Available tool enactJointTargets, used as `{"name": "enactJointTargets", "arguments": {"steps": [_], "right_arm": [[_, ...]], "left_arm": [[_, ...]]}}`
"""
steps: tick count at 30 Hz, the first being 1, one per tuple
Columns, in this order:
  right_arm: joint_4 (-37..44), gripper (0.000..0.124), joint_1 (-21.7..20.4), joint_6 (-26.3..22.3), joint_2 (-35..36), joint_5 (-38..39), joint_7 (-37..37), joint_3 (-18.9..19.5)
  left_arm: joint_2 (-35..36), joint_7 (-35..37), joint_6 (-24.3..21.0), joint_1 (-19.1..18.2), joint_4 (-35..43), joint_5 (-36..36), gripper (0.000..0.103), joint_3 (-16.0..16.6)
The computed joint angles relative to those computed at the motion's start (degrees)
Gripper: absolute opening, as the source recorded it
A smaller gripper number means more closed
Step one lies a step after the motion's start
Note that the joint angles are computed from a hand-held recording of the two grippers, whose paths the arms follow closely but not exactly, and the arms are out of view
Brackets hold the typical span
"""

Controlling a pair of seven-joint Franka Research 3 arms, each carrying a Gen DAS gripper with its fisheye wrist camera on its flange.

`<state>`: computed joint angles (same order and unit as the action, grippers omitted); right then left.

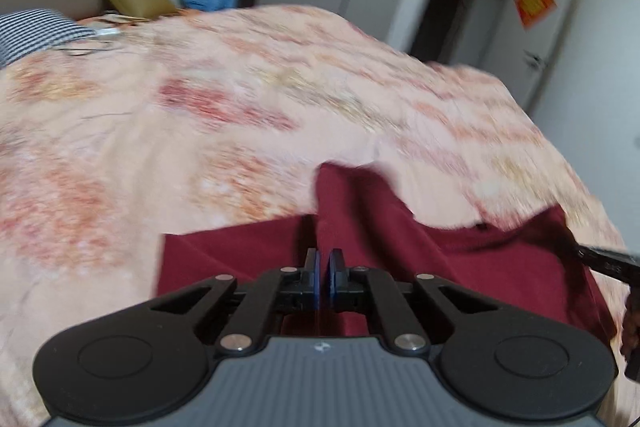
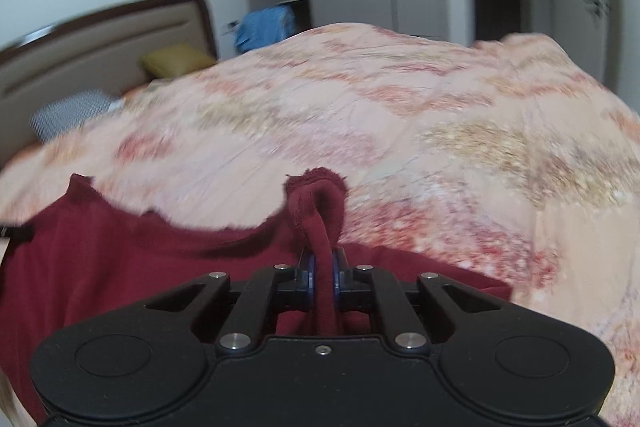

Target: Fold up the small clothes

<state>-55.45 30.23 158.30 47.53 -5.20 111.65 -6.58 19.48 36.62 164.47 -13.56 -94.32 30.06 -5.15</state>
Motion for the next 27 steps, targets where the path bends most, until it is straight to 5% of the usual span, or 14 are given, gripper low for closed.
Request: {"name": "enactJointTargets", "arguments": {"steps": [2,6,10,15,19,24,27], "right_arm": [[-0.7,0.007,-0.6,-0.7,-0.7,1.1,2.8,-0.7],[-2.3,0.007,-4.2,-1.3,-1.1,5.6,4.7,2.6],[-3.0,0.008,-3.1,-1.4,-1.1,4.6,5.1,1.5],[-8.5,0.037,-4.1,2.6,-4.3,6.0,2.5,3.8],[-19.8,0.065,-3.9,8.6,-11.4,6.8,-1.4,4.5],[-38.1,0.086,0.2,17.0,-22.5,4.9,-4.1,2.0],[-47.4,0.094,6.6,20.7,-27.7,2.0,-1.0,-3.7]], "left_arm": [[-1.3,-4.5,-0.5,-1.2,-1.8,2.4,0.004,2.2],[-0.9,-3.1,-1.2,2.5,-4.0,-3.3,0.004,-0.8],[0.4,-3.1,-1.6,1.1,-2.6,-0.9,0.004,0.1],[-0.6,1.7,0.1,2.9,-3.9,-4.9,0.011,-2.2],[-4.2,1.6,2.2,2.5,-8.6,-4.8,0.052,-1.6],[-10.5,-4.2,4.7,0.7,-16.9,1.5,0.073,-0.1],[-13.9,-9.6,5.9,0.4,-21.4,7.2,0.084,-0.3]]}}
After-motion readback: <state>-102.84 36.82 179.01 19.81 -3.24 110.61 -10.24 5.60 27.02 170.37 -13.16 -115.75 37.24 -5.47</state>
